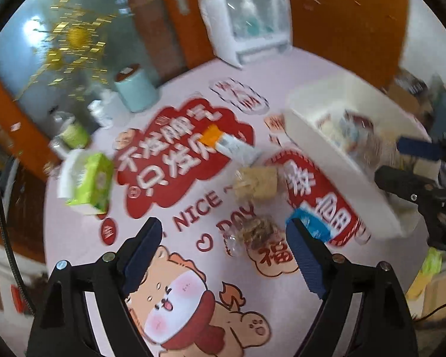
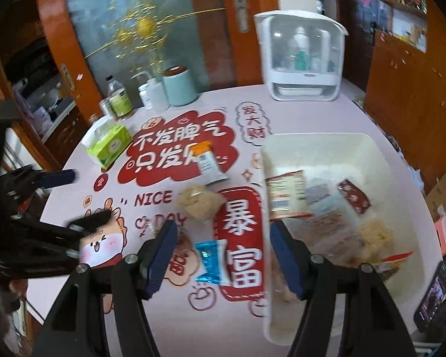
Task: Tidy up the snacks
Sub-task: 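Move both grippers back toward the blue pack and nut bag, then grasp the blue wrapped pack with the right gripper while the left gripper grasps the clear nut bag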
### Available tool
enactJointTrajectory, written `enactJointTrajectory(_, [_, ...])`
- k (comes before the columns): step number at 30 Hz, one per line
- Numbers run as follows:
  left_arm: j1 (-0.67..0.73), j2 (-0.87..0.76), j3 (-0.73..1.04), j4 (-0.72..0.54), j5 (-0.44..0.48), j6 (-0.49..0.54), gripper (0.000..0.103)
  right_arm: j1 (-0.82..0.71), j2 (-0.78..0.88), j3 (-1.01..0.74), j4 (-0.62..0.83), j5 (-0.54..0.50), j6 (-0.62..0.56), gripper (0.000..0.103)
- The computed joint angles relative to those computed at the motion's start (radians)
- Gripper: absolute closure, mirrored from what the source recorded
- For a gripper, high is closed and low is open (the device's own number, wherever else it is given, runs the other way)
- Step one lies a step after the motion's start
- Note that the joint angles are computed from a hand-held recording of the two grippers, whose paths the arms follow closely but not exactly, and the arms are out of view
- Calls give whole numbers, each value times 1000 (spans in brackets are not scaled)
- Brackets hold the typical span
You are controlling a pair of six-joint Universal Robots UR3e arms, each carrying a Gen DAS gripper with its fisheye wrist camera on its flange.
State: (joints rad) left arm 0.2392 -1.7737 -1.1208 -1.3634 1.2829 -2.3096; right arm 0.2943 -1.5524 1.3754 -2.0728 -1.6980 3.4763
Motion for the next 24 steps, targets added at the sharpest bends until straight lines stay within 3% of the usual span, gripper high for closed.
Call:
enactJointTrajectory(6, [-2,-112,-4,-33,-32,213,18,125,160,-79,54,-86,2,39])
enactJointTrajectory(11, [-29,-253,104,-130,3,321,19,116,214,-39,70,-43,53,46])
enactJointTrajectory(19, [-84,-382,156,-94,47,313,19,60,303,-2,20,12,109,47])
enactJointTrajectory(24, [-112,-444,209,-104,71,305,21,34,334,-2,43,57,114,61])
